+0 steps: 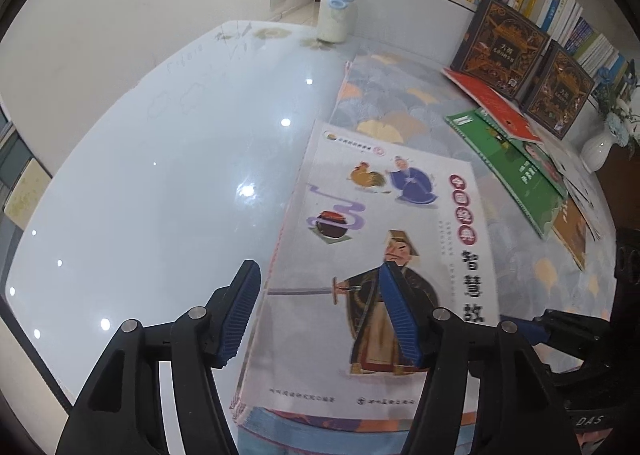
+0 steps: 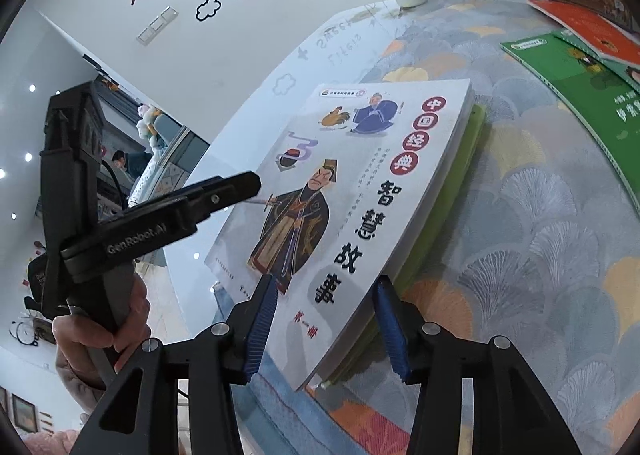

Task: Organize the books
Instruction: 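Move both tools over to the red book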

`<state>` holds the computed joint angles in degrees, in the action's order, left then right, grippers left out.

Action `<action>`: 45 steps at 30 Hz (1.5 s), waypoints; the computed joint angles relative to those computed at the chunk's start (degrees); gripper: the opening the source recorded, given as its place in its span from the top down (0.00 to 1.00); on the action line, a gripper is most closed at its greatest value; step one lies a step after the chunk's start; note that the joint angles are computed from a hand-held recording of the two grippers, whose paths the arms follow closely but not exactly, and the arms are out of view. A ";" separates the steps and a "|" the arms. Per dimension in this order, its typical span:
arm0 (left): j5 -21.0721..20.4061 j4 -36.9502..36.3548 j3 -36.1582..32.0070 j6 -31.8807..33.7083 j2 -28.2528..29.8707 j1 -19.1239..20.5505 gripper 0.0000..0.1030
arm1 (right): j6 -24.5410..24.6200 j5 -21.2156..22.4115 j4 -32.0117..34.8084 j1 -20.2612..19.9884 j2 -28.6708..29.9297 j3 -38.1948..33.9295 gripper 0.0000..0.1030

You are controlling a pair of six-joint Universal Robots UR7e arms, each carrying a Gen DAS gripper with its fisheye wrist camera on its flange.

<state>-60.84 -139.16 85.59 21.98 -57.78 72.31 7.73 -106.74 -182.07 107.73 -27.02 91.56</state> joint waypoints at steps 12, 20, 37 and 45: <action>-3.35 0.09 3.75 -3.85 -0.92 -4.52 0.42 | -0.90 1.93 -7.06 -1.46 -7.68 12.57 0.53; -4.60 -1.55 3.48 -10.21 3.64 -10.04 0.42 | -3.18 -4.50 -12.50 -4.53 -19.07 21.19 0.53; -7.18 1.46 -21.62 -22.11 28.49 -13.87 0.38 | -7.83 -9.78 -11.01 -17.45 -25.57 6.69 0.53; 3.81 2.09 -32.01 -20.46 38.57 -12.83 0.38 | -8.37 -10.00 -1.44 -20.31 -18.36 -5.91 0.53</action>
<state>-57.03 -137.07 53.58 1.52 -19.21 59.48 -0.63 -116.74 -183.50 87.42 -45.38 85.65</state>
